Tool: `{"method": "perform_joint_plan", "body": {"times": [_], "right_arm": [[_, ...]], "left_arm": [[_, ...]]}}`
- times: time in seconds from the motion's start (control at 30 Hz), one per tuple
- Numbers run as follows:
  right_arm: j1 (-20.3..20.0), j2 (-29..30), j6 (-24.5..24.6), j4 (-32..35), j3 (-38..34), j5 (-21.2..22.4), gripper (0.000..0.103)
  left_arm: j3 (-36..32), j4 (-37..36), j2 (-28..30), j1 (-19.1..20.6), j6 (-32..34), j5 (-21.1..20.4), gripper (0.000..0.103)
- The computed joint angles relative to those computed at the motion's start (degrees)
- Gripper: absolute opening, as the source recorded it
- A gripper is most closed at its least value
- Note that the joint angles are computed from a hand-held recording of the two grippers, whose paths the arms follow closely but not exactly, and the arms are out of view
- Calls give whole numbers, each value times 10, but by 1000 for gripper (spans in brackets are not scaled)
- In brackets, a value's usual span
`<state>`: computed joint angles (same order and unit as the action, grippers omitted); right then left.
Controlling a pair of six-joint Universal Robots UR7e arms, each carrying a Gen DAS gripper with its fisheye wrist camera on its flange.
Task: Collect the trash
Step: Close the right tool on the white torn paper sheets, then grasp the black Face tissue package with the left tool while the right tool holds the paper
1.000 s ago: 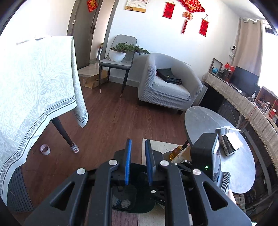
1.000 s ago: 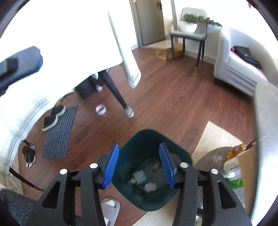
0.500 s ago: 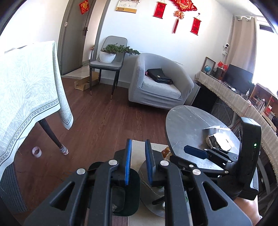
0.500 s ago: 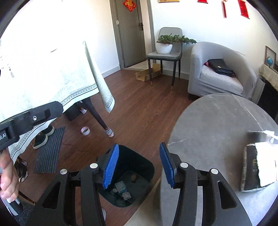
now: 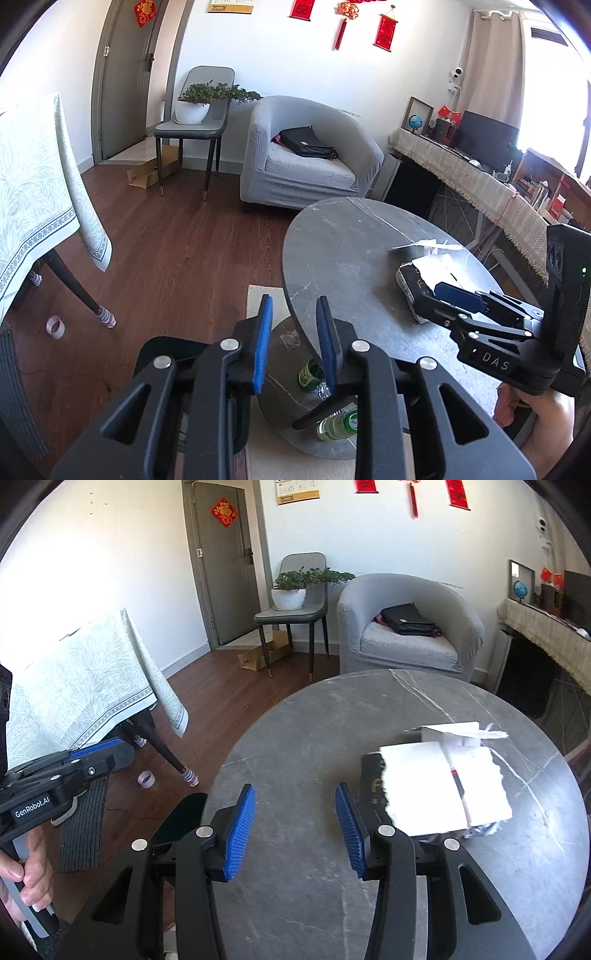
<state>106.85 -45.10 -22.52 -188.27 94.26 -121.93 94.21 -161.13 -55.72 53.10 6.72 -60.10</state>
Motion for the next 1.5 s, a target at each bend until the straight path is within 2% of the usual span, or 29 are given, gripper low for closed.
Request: {"method": "perform_joint_plan", "body": {"times": [0.4,0.57,0.7,0.9,1.17,1.33,1.5], "right_arm": [[-33,-66,6,-40,78,-30,45],[-53,-79,26,-30,89,-29,35],[-61,-83,38,-24,85,-18,34],[-62,-74,32,-8,69,-15,29],[-65,-67,26,14,46,-2,14],[-64,-68,17,20,39,11,2],[-65,-75,20,15,41,26,2]], "left_arm": [[-18,22,51,-13,-28,-21,37],[-28,42,71,-19,-33,-22,40],[-35,48,83,-22,-36,-31,43],[-53,63,100,-21,-28,-41,46],[-84,93,118,-12,-29,-62,53],[-99,109,129,-9,-26,-75,60],[-106,109,138,-14,-27,-93,74]]}}
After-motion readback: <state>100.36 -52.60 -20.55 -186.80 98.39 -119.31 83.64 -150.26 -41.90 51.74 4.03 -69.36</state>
